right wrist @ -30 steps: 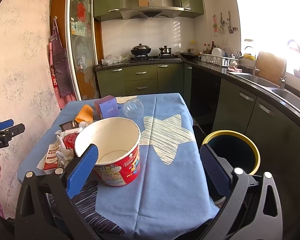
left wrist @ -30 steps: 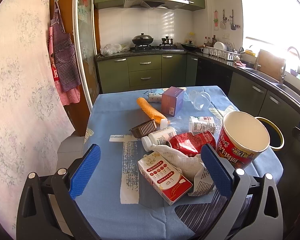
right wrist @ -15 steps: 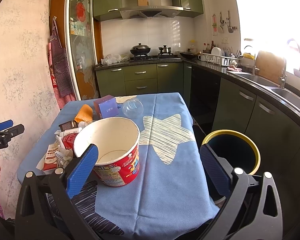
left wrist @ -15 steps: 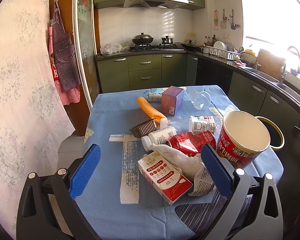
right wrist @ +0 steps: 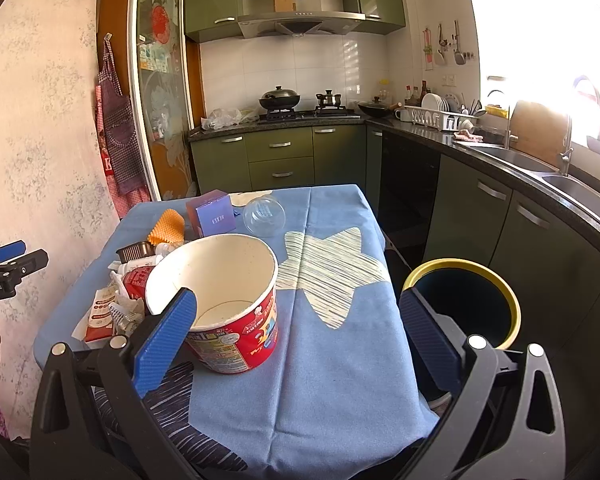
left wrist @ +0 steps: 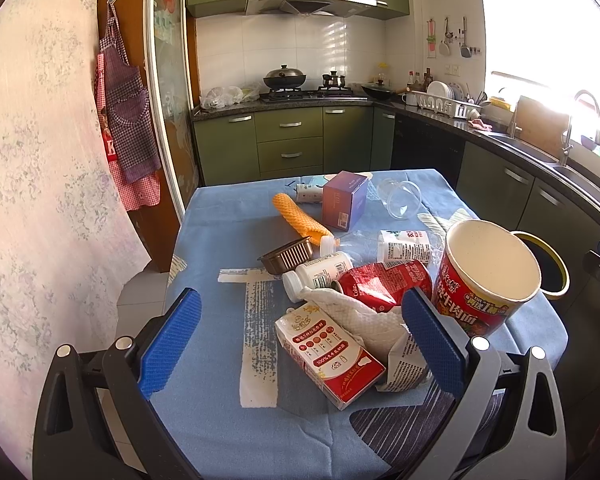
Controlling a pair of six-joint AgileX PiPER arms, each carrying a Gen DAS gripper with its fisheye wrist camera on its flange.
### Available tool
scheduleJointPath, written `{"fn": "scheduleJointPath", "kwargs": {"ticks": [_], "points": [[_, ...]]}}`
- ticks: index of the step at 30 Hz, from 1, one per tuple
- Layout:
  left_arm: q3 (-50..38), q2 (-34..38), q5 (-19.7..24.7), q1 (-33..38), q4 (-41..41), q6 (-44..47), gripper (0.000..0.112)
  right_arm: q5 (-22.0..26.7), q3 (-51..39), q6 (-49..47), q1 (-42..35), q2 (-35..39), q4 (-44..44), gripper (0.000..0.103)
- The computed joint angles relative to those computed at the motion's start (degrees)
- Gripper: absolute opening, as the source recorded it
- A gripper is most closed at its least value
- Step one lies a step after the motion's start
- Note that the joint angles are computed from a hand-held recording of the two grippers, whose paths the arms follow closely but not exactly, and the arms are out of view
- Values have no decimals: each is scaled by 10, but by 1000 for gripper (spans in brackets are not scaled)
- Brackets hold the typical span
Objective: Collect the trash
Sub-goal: 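Grasp the white paper cup rim with the right gripper and lift it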
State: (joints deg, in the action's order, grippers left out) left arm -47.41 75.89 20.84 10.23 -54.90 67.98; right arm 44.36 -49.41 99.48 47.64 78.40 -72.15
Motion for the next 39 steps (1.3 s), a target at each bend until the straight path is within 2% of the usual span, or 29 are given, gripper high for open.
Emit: {"fn": "scheduleJointPath", "kwargs": {"ticks": [10, 13, 16, 21, 26, 28, 31, 32, 33, 35, 39], "points": [[-3, 9, -2, -2, 7, -5, 99, -14, 8, 4, -11, 1, -4, 97], [-18, 23, -4, -3, 32, -27, 99, -21, -8, -25, -21, 7, 12, 97], [-56, 51, 16, 7, 47, -44, 99, -43, -29, -76, -41, 8, 34, 97], [-156, 125, 26, 14, 98, -112, 99, -97, -100, -233, -104, 27, 116, 97], [-260, 203, 28, 6, 172, -213, 99, -130, -216, -519, -181, 84, 362, 97], [-294, 230, 36, 2, 191, -236, 99, -111, -265, -633, -199, 119, 464, 97], [-344, 270, 53, -4, 209, -256, 99, -21, -371, -761, -226, 201, 577, 95], [-358, 282, 59, -6, 211, -257, 99, 10, -404, -789, -234, 228, 604, 88], [-368, 291, 62, -10, 214, -261, 99, 39, -433, -813, -241, 251, 628, 76], [-382, 308, 63, -16, 219, -262, 99, 88, -479, -844, -251, 292, 662, 65], [-411, 337, 67, -25, 223, -261, 99, 182, -564, -877, -258, 365, 687, 53]]}}
